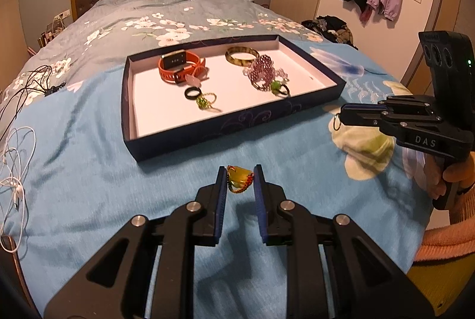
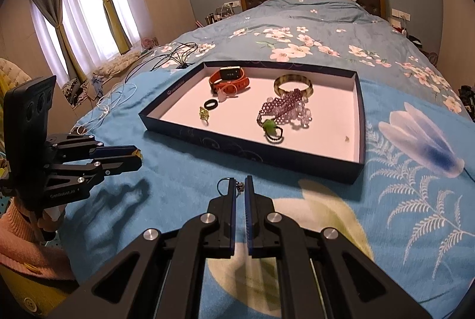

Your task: Organize jewelry

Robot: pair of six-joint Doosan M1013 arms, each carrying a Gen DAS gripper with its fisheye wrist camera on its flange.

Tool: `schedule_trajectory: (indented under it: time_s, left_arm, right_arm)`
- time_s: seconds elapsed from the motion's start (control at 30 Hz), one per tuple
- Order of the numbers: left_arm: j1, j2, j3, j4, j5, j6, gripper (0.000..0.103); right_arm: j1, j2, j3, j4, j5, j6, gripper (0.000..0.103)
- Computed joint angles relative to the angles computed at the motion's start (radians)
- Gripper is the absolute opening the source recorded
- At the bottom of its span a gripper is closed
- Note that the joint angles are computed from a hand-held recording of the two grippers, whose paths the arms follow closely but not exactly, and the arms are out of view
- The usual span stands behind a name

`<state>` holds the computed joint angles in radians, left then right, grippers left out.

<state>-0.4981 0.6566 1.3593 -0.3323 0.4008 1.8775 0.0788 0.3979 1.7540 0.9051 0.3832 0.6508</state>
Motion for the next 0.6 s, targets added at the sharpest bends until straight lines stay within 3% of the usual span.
schedule_trajectory:
  time_s: [0.6]
  left_arm:
    - [0.000, 0.012, -0.040, 0.037, -0.023, -0.053, 0.018]
  right_arm:
    - [0.000, 0.004, -0.021, 0.041, -0.003, -0.053, 0.004]
